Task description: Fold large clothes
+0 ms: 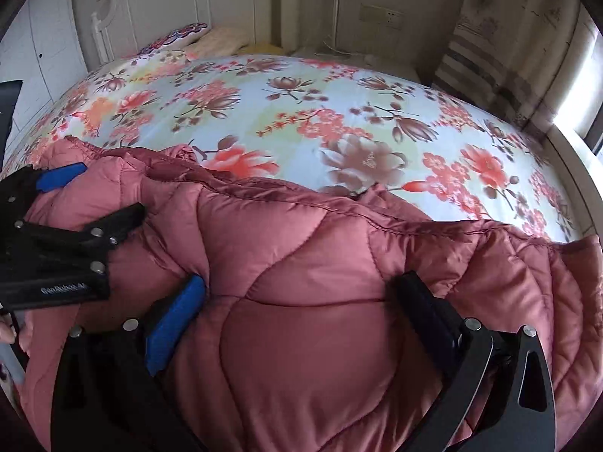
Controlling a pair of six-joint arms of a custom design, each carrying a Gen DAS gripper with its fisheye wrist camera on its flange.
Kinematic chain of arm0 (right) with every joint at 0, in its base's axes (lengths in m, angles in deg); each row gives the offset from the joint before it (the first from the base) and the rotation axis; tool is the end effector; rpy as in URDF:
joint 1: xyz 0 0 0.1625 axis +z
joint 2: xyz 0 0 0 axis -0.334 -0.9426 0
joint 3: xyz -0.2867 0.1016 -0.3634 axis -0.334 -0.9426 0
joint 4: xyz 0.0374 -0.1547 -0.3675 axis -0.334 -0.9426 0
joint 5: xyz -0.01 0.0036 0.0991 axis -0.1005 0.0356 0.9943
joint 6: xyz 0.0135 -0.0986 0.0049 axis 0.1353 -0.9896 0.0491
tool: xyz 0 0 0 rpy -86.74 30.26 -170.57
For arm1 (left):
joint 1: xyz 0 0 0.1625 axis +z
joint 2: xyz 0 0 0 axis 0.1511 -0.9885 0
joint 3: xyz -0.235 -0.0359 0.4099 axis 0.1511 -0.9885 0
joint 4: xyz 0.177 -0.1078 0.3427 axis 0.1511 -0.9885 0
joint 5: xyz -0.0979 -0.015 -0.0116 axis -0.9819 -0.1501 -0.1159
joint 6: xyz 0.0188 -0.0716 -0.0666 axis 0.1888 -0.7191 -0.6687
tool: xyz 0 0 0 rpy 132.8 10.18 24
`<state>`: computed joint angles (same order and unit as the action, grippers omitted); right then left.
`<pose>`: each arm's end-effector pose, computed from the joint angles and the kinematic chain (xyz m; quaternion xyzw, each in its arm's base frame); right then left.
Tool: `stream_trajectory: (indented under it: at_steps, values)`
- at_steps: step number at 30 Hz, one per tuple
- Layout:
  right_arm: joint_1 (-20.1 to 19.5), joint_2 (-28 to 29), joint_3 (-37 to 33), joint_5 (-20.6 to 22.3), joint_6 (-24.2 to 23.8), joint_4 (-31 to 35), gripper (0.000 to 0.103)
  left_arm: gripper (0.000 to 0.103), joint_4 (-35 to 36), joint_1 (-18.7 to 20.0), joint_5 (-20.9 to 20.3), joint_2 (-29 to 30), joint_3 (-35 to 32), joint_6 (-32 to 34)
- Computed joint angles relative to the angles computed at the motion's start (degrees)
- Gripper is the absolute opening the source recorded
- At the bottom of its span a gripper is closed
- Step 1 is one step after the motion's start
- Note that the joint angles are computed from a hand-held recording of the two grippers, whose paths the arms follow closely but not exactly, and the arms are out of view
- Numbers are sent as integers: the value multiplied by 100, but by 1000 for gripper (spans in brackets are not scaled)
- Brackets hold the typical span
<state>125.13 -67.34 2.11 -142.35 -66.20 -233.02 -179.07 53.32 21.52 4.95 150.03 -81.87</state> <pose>0.3238 -0.8192 0.0241 0.4205 -0.8621 0.1356 0.2481 -0.1130 -0.6950 0.3030 0.0095 0.8181 -0.3200 0.4777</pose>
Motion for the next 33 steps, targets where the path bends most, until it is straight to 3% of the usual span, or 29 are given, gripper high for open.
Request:
stream_trajectory:
  at_steps: [3, 6, 7, 9, 11, 13, 18, 20, 22, 26, 28, 31, 33]
  values:
    - [30, -193, 157, 62, -110, -166, 98, 101, -440, -170, 598, -113, 267, 289]
    - [-38, -366, 214, -15, -238, -558, 98, 101, 116, -93, 757, -542, 505, -596]
    - [-78, -330, 102, -232, -310, -688, 98, 101, 283, -25, 736, -617, 515, -826]
    - [-206, -156, -263, -684, -295, -718, 99, 101, -102, 179, 115, -838, 633, -868]
    - [-505, -204, -476, -239, 370, 17, 99, 101, -675, 284, -399, -950, 743, -660]
    - [-700, -295, -634, 375, 1017, 611, 99, 101, -582, 280, -327, -904, 702, -672]
    - [-663, -301, -540, 235, 866, 422, 99, 101, -246, 279, -272, -868, 614, -819]
    - [-628, -300, -569, 142, 936, 466, 98, 100, 207, 209, -134, -893, 511, -1121]
    - [-470, -355, -346, -183, 698, -107, 98, 101, -244, -37, 111, -862, 570, -713]
    - [-194, -606, 286, 251, 107, -480, 98, 101, -1164, -422, 318, -480, 418, 506]
    - [-13, -521, 392, 179, -353, -525, 98, 101, -1053, -438, 352, -242, 220, 723]
    - [160, -206, 396, -191, -829, -500, 98, 101, 180, -182, 414, 91, -97, 88]
    - [108, -74, 401, -136, -817, -531, 99, 101, 164, 26, 83, 115, -62, -135]
